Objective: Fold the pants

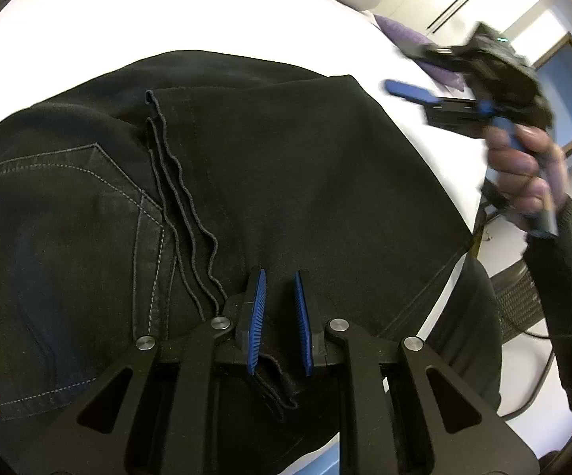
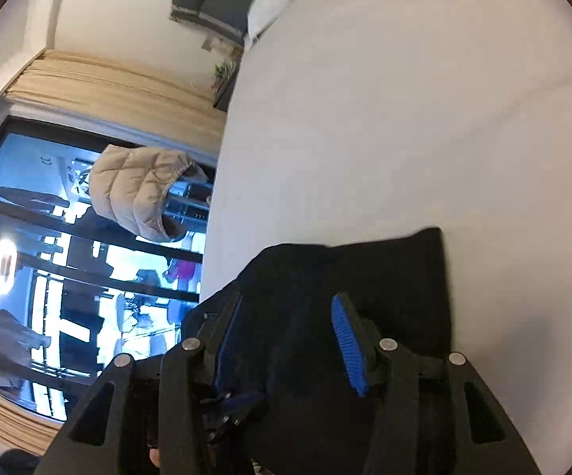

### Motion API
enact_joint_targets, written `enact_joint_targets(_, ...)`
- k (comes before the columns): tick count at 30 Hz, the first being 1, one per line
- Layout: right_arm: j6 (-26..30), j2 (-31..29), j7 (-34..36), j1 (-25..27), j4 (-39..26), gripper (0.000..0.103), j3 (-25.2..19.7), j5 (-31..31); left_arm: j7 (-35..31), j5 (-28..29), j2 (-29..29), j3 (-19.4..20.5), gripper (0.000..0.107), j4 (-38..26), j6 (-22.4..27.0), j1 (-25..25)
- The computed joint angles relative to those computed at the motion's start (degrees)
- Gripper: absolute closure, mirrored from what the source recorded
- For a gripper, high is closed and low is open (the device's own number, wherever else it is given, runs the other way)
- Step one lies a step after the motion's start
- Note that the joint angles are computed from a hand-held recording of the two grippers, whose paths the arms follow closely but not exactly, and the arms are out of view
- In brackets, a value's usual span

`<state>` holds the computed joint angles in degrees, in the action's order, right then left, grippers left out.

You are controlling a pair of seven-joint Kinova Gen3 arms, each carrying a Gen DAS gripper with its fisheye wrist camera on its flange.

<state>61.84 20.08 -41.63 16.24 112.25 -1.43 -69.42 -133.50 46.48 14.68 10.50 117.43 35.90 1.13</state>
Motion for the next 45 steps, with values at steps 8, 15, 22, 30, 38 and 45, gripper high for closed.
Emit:
enact_joint_targets(8,1.3,5.1,2.5,3.1,3.6,0.064,-1.5,-0.7,-2.4,4.3,0.0,-11.8,0.093,-0.8,2.1,10.7)
enact_joint_targets(15,4.0,-1.5,7.3,2.8,11.8,0.057,1.0,4.0,-7.2,8.8,0.3,-13.4,0.093,0.3,4.0,9.7)
enact_joint_targets(22,3.3,-7.8,10.2,1.1,20.9,0.050,4.3,0.3,-10.9,12.0,0.2,-14.1,0.093,1.8,4.8,7.9)
enact_joint_targets(30,-1.3,-15.3,7.0,-5.1,21.8,0.048,7.5,-0.6,-12.9,13.5,-6.5,-19.2,0.092,6.6,4.8,9.1)
enact_joint_targets(38,-1.9,-4.8,14.0,-10.1,21.9,0.037,3.8,-15.9,-23.7,19.0,-23.2,-39.6,0.016,20.4,15.5,0.3)
enact_joint_targets(45,-6.0,-8.5,9.7,-11.5,21.5,0.032,2.6,-16.9,-26.4,15.7,-25.7,-58.1,0.011,26.4,27.8,-16.2)
